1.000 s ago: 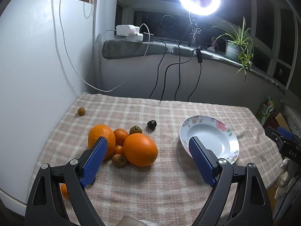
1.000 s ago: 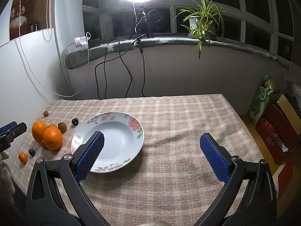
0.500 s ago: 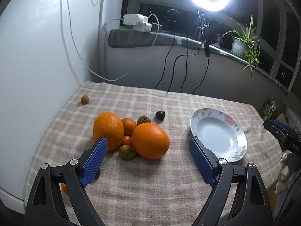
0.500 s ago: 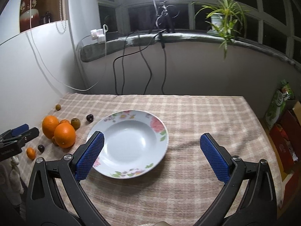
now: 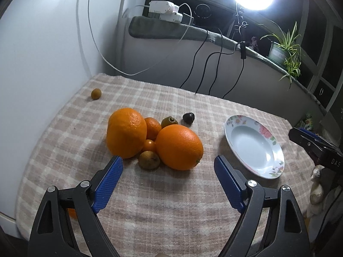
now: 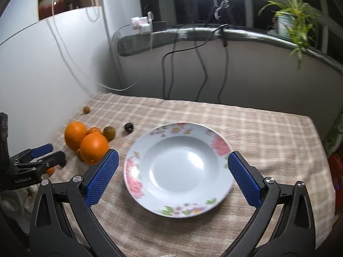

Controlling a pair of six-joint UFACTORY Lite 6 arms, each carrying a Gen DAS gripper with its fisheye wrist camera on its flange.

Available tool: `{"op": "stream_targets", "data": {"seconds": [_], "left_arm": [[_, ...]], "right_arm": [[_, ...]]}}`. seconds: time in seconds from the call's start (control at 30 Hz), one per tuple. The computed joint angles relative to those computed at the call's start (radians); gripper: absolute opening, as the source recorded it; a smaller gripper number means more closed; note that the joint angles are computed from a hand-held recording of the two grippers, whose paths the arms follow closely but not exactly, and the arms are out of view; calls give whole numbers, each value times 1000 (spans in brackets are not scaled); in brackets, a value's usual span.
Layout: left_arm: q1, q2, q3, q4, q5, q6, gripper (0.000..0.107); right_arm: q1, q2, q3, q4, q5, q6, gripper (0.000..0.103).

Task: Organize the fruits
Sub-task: 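Move the right tool toward the large orange in the fruit cluster, then close the right tool around the large orange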

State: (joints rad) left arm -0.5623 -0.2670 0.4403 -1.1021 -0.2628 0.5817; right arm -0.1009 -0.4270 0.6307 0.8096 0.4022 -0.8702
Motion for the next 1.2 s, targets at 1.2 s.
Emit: {"op": "stream_targets", "data": {"seconds": [1.2], "left_arm": [[127, 234, 88, 1100, 15, -1056, 61]], "right_arm": [[326, 730, 567, 83, 270, -3, 79]]}}
